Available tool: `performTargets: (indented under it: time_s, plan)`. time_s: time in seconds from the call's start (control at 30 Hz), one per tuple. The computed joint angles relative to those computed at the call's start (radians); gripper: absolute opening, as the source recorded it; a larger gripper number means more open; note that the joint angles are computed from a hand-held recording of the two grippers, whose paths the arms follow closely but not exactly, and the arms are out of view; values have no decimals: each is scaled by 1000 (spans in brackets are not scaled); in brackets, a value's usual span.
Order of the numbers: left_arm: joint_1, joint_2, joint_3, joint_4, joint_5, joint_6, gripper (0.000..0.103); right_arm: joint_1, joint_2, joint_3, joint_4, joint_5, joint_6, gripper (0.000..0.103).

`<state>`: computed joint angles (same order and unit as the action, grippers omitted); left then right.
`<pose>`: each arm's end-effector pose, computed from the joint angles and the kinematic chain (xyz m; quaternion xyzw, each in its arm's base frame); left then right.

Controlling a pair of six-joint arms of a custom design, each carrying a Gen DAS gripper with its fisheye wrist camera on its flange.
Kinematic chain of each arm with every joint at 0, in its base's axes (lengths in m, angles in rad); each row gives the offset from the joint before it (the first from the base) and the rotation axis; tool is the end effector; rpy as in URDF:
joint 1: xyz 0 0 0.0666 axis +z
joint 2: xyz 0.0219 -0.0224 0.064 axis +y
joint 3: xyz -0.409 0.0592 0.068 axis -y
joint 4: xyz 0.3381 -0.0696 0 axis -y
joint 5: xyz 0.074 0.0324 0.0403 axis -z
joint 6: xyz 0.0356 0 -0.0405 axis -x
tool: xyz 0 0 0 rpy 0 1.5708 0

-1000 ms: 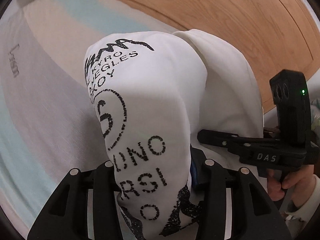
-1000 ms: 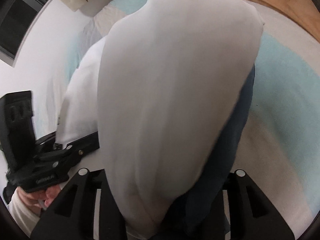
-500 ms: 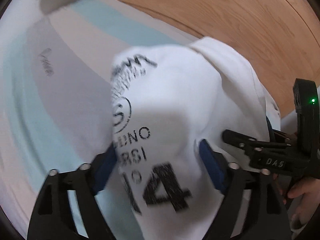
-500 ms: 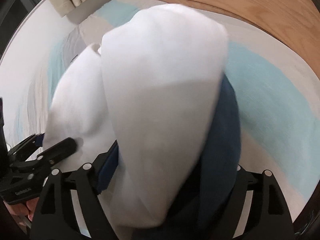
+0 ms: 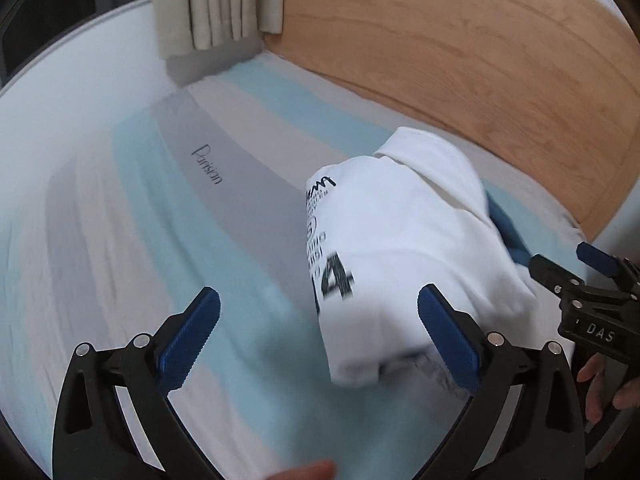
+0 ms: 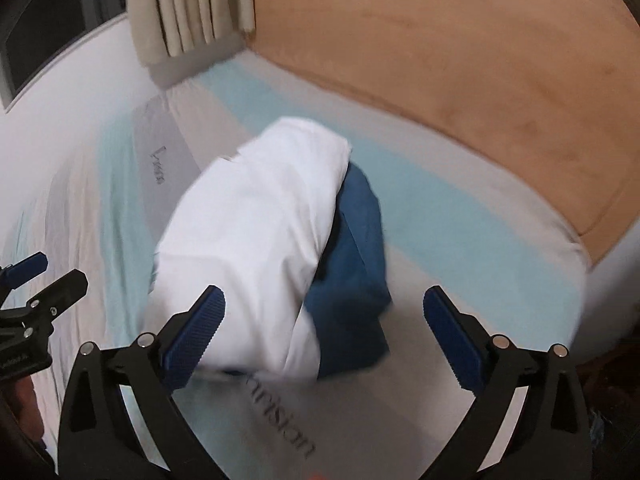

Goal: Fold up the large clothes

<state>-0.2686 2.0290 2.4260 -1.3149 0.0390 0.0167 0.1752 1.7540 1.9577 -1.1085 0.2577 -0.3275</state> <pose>0.6185 -0.1721 0.5109 0.1252 0.9387 -0.0639 0.3147 0.5543 0.0885 0.5034 0.1132 0.9313 -0.0370 0.3442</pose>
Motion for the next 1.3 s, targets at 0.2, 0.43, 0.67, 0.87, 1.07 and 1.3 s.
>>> performTargets:
  time_s: [0.2,0.43,0.67,0.87,1.07,1.3]
  plan:
    - [17,-298,-392,147,14,-50,97,144,-189,-154,-27,178,-115,96]
    - [27,-535,-640,177,33,-32,97,319,-295,-201,-184,366,-305,96]
    - [-22,-655,-813,241,-5,-3,97,408,-399,-326,-226,437,-404,96]
    - [-93,-698,-886,283,-51,31,97,416,-476,-429,-200,452,-396,96]
    - [-151,-716,-902,307,-124,51,97,399,-518,-464,-184,444,-379,96]
    - [-179,-712,-892,302,-159,71,97,395,-538,-461,-170,432,-334,96]
